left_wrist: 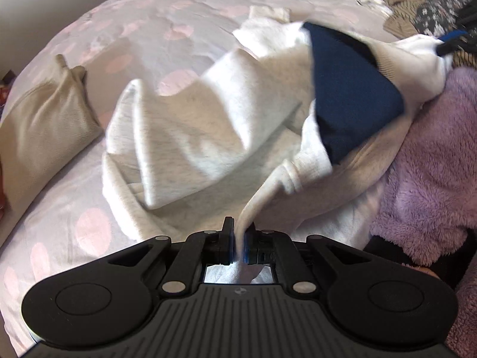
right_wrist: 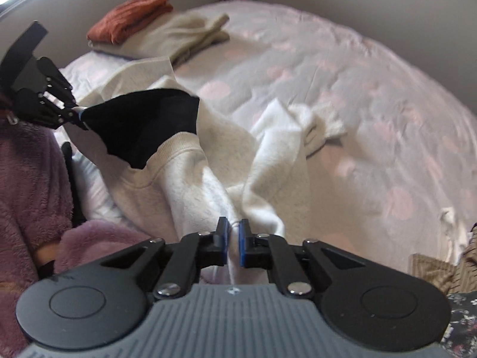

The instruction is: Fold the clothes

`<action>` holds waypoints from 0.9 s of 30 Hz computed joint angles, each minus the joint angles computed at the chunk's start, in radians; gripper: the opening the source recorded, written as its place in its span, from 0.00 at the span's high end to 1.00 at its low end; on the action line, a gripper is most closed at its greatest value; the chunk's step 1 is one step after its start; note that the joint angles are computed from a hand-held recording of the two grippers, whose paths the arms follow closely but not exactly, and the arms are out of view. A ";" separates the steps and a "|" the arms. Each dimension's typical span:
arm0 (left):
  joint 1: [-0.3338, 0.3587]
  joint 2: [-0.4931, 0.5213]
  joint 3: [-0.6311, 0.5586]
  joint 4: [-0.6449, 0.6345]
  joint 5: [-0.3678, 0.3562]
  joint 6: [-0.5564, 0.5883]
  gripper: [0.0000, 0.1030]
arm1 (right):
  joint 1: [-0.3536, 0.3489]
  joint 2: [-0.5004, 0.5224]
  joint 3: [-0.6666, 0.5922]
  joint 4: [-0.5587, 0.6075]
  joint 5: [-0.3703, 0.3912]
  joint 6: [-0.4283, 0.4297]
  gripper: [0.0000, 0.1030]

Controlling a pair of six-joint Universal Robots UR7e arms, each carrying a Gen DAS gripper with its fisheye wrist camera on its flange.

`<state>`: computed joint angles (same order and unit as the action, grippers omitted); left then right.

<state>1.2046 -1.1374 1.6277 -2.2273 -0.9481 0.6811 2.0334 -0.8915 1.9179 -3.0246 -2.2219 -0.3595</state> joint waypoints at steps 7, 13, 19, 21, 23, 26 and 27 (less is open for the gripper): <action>-0.007 -0.051 0.011 0.065 0.017 -0.014 0.96 | 0.062 -0.057 0.105 0.085 0.010 -0.104 0.92; -0.024 -0.065 0.053 0.011 0.031 0.008 0.96 | 0.071 -0.025 0.093 0.111 -0.026 -0.159 0.89; -0.036 -0.082 0.073 0.004 0.033 0.014 0.96 | 0.110 -0.011 0.028 0.215 -0.036 -0.300 0.67; -0.038 -0.082 0.077 -0.003 0.037 0.021 0.96 | 0.119 -0.004 -0.010 0.292 -0.007 -0.341 0.67; -0.040 -0.083 0.081 -0.011 0.039 0.028 0.96 | 0.127 0.020 -0.054 0.352 0.000 -0.388 0.63; -0.040 -0.084 0.082 -0.016 0.035 0.037 0.96 | 0.137 0.081 -0.121 0.415 -0.019 -0.472 0.61; -0.040 -0.086 0.083 -0.019 0.033 0.038 0.96 | 0.137 0.100 -0.142 0.439 -0.026 -0.488 0.60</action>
<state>1.1642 -1.2231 1.7102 -2.2458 -0.9150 0.7193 2.1702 -0.7913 1.7755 -2.5852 -2.2483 -0.8479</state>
